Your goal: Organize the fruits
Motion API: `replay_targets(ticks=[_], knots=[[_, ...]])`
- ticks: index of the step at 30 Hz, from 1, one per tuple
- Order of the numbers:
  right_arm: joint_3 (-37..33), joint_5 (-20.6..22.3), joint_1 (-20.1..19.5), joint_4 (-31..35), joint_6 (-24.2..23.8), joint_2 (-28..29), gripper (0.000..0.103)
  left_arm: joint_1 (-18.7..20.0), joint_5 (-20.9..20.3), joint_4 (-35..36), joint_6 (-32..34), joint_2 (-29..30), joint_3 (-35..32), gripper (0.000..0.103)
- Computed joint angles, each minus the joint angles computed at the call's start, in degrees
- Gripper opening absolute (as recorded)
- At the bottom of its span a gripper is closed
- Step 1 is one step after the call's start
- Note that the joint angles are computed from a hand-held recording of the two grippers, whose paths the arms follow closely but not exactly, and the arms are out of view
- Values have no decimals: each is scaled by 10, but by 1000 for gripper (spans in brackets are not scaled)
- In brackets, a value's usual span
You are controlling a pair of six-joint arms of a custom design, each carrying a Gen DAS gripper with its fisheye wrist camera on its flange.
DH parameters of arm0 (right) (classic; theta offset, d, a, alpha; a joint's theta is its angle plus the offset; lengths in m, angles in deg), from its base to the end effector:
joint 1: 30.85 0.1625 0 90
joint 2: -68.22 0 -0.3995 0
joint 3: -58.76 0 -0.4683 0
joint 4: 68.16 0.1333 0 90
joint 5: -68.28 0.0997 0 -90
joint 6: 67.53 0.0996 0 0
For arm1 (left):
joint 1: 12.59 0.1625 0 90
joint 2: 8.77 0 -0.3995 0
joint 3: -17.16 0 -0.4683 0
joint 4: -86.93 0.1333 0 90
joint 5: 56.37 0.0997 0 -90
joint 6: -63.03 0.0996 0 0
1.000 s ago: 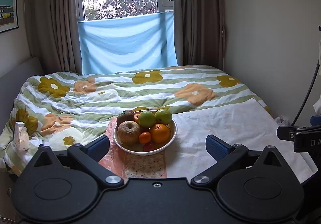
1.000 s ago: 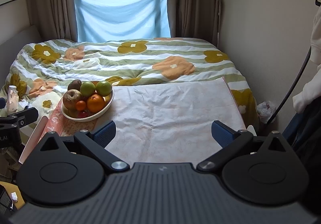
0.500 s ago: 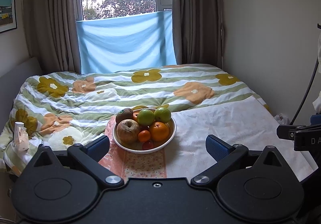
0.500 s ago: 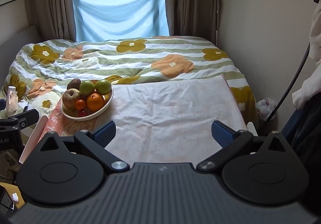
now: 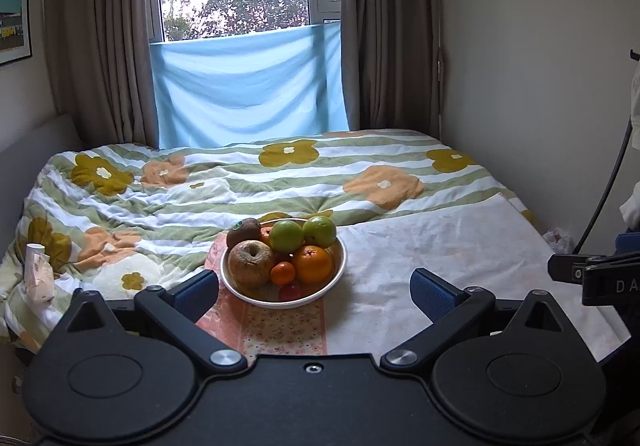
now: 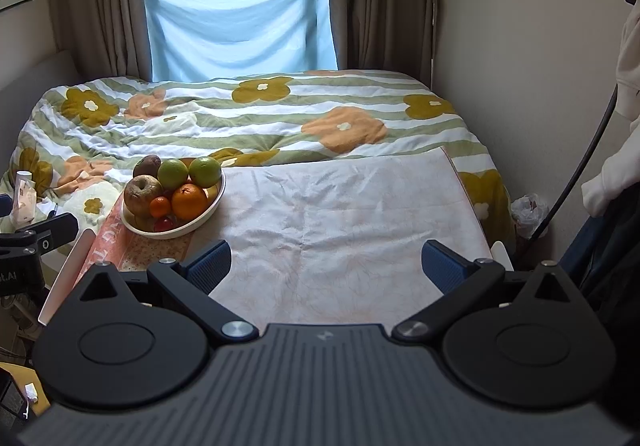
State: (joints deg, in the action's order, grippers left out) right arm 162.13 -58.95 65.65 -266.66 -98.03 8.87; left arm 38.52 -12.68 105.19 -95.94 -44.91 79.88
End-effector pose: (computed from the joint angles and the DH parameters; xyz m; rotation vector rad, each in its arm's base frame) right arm 0.1467 -0.6425 0.2366 0.2383 -2.0897 1.1251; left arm -0.2922 -0.6893 0.0694 0.7767 2.1484 -1.0733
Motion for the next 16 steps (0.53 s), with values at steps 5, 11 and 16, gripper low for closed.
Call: replay_targets(ticks=[5,11,16], knots=[[0,0,0,-3,-2,1,103,-5,-13,-31,17,-7,15,103],[1,1,-1,-2,0,0,103,-6,-16,-31,24,-5,13,103],[0,2,0,-1,1,1,103,-4,-10,-29,16,-7,15,103]])
